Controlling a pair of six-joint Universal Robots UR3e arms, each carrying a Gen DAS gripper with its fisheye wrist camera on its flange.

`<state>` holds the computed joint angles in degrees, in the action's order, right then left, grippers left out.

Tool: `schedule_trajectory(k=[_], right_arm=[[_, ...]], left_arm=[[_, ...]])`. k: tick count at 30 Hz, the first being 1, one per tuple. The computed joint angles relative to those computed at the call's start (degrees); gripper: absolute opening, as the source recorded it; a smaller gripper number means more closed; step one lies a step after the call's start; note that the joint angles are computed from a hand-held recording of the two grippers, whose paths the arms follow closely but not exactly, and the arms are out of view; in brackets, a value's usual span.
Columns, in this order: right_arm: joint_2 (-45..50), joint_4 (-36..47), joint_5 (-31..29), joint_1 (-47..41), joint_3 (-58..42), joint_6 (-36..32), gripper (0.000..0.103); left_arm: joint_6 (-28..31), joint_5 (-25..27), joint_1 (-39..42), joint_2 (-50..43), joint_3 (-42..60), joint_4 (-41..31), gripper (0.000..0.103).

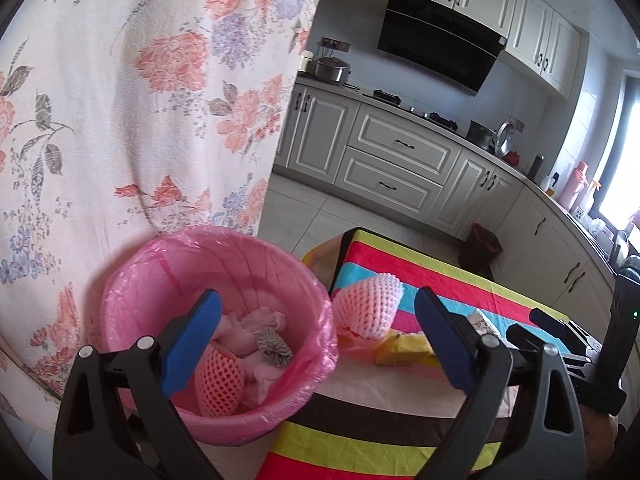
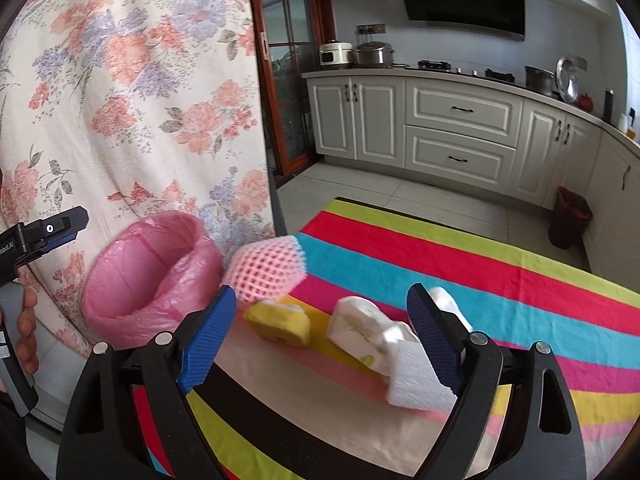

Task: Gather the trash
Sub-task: 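Move both open grippers back over the trash pile, then grasp the white foam block with the right gripper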

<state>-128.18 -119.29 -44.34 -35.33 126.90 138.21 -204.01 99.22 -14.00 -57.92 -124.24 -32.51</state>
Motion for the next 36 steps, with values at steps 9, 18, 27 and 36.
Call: schedule_trajectory(k=[9,18,27,36], right_arm=[[-6.41,14.97,2.70,-12.72,1.83,-11.75,0.085],[-5.32,16.34,2.31,-16.69,4.02,-15.25,0.085],[-0.97,9.41,0.72,-15.29,6.44,-12.58,0.085],[5.52,-4.77,-3.78,-9.72,9.07,-5.32,0.085]], left_arm=[[-2.89,4.08,-8.13,-9.28,2.62,4.82,0.089],[-4.55,6.27,-12.49,-15.89,5.47,6.31,0.087],[-5.28,7.06,-15.93,-22.77,9.58,7.23,0.087],[-4.88,6.28,-16.64,-28.26,12.73,7.84,0.087]])
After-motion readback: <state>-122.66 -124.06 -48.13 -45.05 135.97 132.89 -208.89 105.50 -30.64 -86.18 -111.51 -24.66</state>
